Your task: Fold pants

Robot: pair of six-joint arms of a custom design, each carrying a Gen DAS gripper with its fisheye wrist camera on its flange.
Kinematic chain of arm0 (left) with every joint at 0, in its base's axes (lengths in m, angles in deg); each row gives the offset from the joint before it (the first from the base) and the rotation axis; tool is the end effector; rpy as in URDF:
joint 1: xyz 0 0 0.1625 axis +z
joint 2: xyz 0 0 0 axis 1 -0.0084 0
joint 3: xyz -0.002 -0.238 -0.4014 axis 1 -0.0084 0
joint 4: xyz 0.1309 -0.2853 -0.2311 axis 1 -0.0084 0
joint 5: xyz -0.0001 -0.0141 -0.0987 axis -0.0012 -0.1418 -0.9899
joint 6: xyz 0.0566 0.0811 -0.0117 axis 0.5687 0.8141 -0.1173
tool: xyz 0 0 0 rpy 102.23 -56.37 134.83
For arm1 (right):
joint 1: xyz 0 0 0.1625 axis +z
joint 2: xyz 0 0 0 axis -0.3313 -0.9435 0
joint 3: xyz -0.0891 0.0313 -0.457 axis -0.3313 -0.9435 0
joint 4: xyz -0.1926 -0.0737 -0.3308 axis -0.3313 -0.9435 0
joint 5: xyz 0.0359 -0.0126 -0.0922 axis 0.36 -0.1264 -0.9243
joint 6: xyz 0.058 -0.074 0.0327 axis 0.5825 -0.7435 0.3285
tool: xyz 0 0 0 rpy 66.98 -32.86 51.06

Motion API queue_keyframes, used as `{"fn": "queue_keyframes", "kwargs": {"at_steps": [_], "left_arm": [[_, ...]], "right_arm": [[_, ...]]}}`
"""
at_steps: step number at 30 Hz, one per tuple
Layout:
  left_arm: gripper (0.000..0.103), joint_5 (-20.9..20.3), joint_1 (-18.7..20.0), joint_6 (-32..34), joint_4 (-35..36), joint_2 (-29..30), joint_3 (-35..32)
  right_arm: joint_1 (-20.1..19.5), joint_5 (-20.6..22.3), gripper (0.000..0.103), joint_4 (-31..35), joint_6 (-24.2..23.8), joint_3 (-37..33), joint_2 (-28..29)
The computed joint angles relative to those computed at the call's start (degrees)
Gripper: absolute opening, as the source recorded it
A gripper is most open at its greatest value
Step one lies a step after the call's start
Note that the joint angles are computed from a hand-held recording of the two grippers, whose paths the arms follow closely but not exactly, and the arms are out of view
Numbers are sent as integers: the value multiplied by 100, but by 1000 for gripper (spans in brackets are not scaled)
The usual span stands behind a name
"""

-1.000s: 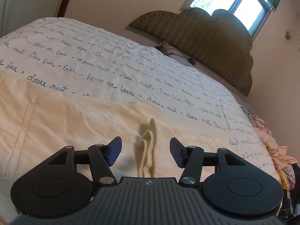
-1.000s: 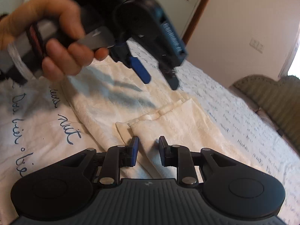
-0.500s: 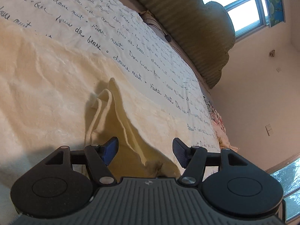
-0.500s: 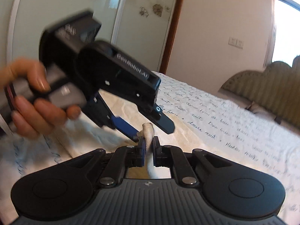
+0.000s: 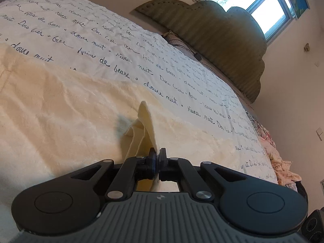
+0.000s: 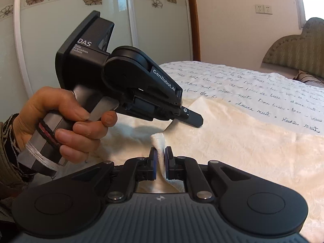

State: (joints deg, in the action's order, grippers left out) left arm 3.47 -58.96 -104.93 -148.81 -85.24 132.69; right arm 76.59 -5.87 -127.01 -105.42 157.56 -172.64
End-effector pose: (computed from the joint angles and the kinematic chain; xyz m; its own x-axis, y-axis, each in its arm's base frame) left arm -0.3853 -0.4529 -0.0403 -0.9776 0.0913 -0.1894 0.1932 0.7453 -0.6381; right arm -0.0338 -0.3757 0.3201 -0.5846 -0.6810 0.4411 -0.8041 0.4138 -0.4268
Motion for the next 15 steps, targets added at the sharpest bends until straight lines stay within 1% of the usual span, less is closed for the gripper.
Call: {"fn": "queue_keyframes", "kwargs": {"at_steps": [3,5,6,8,9,10,11,12,13,14,15], "left_arm": [[1,3,50,-94,201,16,4],[2,-21,102,-164,325,39,-2],[2,15,96,-153,324,69,-5],[3,116,58,-62,347,100,-27],[4,164,42,-5,383,117,-53],[4,206,25,44,415,128,-68],[4,230,19,72,422,137,-76],[5,245,15,78,388,150,-60],[5,251,16,72,369,159,-58],[5,261,13,62,338,167,-44],[5,269,10,68,321,176,-41]], "right_arm": [[15,-176,8,34,-2,-8,77],[91,-367,8,-123,39,0,183],[87,-374,8,-125,54,2,186],[124,-465,8,282,-46,-120,5],[83,-386,8,657,-144,-228,-162],[4,-184,9,1062,-170,-365,-348],[-107,39,9,1273,-117,-468,-482],[-204,226,9,1260,49,-537,-551],[-345,404,9,1008,314,-543,-597],[-402,395,9,533,689,-550,-523],[-436,241,9,49,1086,-543,-430]]}}
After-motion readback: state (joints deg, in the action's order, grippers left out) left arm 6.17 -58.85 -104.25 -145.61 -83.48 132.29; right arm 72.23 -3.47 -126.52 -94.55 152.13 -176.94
